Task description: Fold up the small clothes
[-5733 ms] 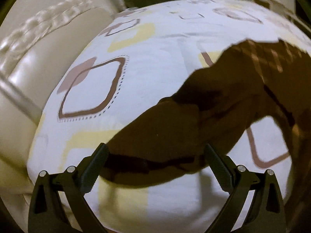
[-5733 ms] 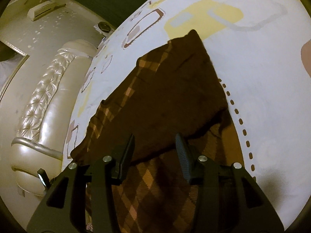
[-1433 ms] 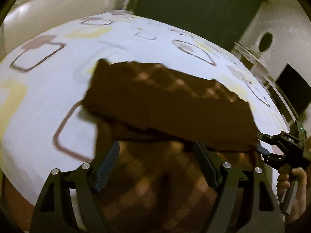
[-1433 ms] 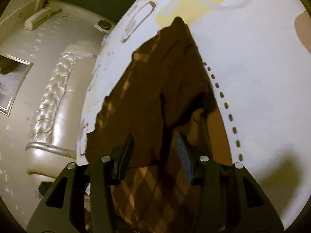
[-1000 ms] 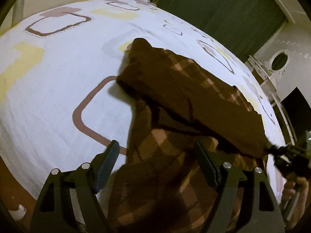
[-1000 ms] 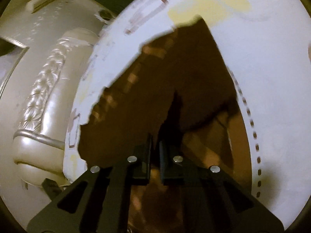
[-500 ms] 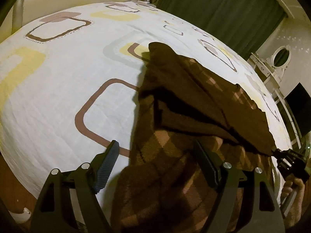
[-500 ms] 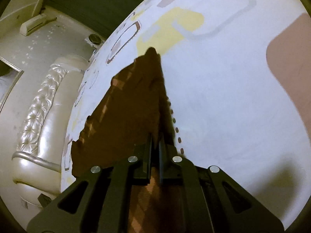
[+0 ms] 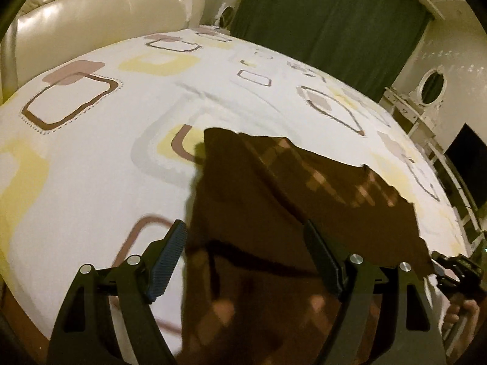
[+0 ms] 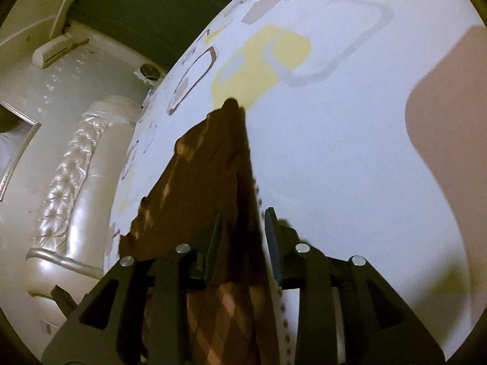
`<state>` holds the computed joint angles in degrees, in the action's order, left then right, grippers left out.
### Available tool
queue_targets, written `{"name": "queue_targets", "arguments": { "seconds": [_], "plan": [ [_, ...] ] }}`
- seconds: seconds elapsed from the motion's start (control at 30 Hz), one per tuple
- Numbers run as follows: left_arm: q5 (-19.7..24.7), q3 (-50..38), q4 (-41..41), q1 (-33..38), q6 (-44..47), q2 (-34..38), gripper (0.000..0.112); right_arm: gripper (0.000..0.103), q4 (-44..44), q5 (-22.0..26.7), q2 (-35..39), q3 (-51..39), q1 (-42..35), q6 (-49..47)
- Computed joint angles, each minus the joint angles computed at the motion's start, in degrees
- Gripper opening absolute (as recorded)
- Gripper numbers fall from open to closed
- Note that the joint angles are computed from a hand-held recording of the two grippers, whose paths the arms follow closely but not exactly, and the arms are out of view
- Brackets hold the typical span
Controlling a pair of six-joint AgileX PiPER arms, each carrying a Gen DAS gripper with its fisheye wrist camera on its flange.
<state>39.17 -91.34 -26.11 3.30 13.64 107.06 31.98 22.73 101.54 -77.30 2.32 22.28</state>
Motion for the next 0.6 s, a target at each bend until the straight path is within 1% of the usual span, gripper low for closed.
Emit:
{"name": "queue_targets", "arguments": {
  "seconds": [0.1,0.13,0.17,0.2,0.23,0.3,0.37,0.4,0.47,0.53,0.6],
  "plan": [
    [2.1,-6.4,5.2,-0.2,-5.3,5.4,0.078,0.029,-3.3,1.7,2.8,-3.7,-0.3,1.8],
    [3.0,-8.0,7.7,-0.3,-7.5,6.9,0.078,0.029,-2.9,2.1,3.6,-4.3,-0.5,1.4],
    [5.1,-10.8,11.0,-0.2,-10.3,9.3,0.078,0.029,-1.4,2.2,4.0,-4.4,-0.8,-0.2],
    [6.3,-11.9,12.1,0.0,-11.3,10.4,0.078,0.029,-0.6,2.2,4.4,-4.6,-1.0,-1.2],
    [7.7,-13.2,12.6,0.5,-11.6,11.8,0.078,0.029,-0.2,2.4,4.6,-4.7,-1.2,-2.0],
    [7.0,-12.3,10.3,1.7,-7.9,11.9,0.078,0.029,0.3,2.5,4.5,-4.5,-1.4,-3.5],
    [6.6,-11.5,11.6,1.7,-6.5,11.3,0.080,0.029,0.6,2.5,4.1,-3.9,-1.9,-4.1],
    [7.3,-11.4,10.0,2.4,-5.3,10.9,0.080,0.029,1.5,2.5,3.7,-3.5,-2.2,-4.5],
    [9.9,-11.0,3.3,5.0,-0.9,10.1,0.079,0.038,2.8,2.8,2.7,-2.5,-2.8,-5.5],
    [14.1,-9.9,-5.3,8.9,5.5,9.0,0.079,0.043,1.6,3.9,1.0,-1.8,-2.9,-5.8],
    [18.1,-7.2,-10.2,12.3,11.1,6.9,0.080,0.044,2.1,5.5,-0.6,-0.7,-3.3,-8.4]
  ]
}}
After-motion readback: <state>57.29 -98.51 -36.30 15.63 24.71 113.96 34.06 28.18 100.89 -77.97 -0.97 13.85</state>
